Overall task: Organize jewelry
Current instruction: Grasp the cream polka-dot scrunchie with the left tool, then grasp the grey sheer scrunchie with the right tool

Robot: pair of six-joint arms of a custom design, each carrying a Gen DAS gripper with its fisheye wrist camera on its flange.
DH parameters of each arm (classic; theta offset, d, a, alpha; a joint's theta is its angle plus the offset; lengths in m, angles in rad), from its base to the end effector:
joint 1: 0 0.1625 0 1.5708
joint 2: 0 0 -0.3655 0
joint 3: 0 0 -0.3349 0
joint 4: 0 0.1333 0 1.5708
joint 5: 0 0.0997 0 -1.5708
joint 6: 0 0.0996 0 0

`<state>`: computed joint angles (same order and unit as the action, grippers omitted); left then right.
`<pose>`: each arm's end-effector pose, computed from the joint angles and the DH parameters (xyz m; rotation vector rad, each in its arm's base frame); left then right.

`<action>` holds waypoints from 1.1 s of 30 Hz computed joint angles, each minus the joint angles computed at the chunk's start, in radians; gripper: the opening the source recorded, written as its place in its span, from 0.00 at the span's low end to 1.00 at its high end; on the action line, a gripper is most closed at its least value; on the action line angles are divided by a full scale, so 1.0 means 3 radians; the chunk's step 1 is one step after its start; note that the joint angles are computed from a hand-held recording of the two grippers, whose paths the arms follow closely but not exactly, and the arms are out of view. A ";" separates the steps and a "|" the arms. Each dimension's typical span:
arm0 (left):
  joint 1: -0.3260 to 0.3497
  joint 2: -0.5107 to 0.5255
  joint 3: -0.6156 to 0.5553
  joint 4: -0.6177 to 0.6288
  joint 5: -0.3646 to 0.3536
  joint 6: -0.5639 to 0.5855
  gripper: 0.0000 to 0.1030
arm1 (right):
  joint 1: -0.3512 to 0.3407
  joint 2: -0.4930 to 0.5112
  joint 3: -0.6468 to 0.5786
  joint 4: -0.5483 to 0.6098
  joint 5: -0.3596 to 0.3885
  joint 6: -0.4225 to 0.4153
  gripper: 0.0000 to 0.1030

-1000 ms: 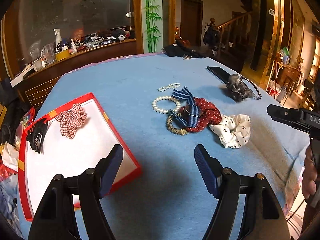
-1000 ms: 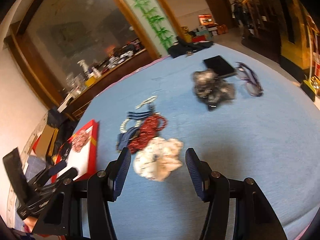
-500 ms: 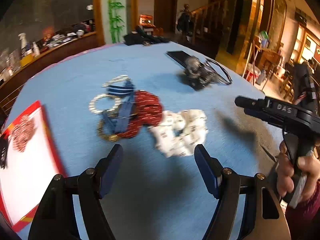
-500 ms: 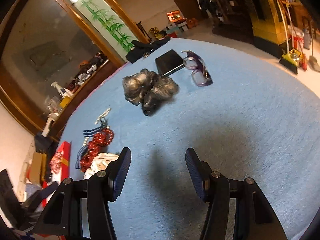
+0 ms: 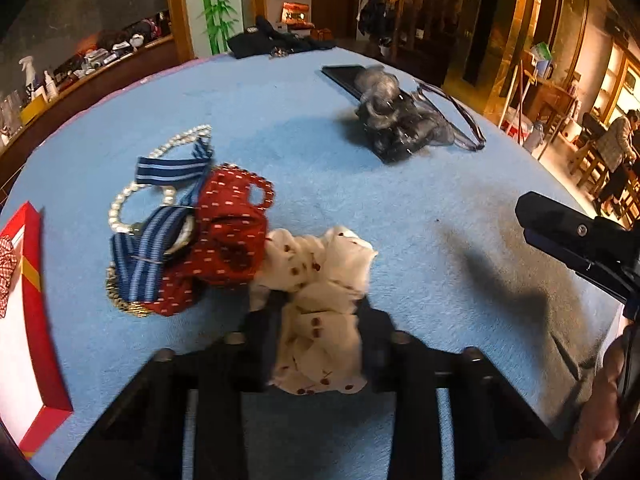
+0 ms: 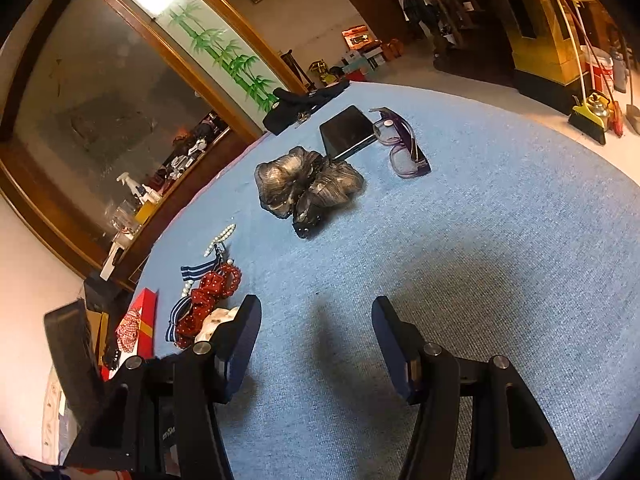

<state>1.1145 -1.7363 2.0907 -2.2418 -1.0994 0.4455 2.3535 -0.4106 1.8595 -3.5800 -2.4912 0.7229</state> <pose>-0.0055 -0.4164 0.3535 1.0602 2.4221 -0.4252 0.3855 -0.3110 -0.0221 -0.2799 -2.4942 1.3638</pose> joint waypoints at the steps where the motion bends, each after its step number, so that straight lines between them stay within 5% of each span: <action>1: 0.0022 -0.0015 -0.0022 0.0017 -0.0031 0.0031 0.20 | -0.0004 -0.0006 -0.0003 0.0026 0.0000 0.0017 0.65; 11: 0.0230 -0.0297 -0.0200 -0.0289 -0.0431 0.0694 0.19 | -0.0096 -0.0157 -0.0296 0.0708 -0.0070 0.0312 0.81; 18: 0.0491 -0.0037 -0.0495 -0.0450 -0.0619 0.0706 0.19 | -0.0340 -0.0123 -0.0882 0.1377 -0.0147 0.0575 0.85; 25: 0.0504 -0.0024 -0.0506 -0.0538 -0.0637 0.0778 0.19 | -0.0577 0.0090 -0.1448 0.2139 -0.0228 0.0982 0.85; 28: 0.0515 -0.0011 -0.0517 -0.0599 -0.0627 0.0773 0.19 | -0.0617 0.0246 -0.1679 0.2394 -0.0326 0.0965 0.70; 29: 0.0515 -0.0025 -0.0506 -0.0615 -0.0626 0.0755 0.19 | -0.0595 0.0320 -0.1771 0.2402 -0.0438 0.0848 0.37; 30: 0.0520 -0.0021 -0.0516 -0.0627 -0.0630 0.0735 0.19 | -0.0598 0.0366 -0.1834 0.2382 -0.0410 0.0679 0.20; 33: 0.0531 -0.0017 -0.0538 -0.0690 -0.0646 0.0681 0.19 | -0.0570 0.0457 -0.1816 0.1827 -0.0281 0.0147 0.15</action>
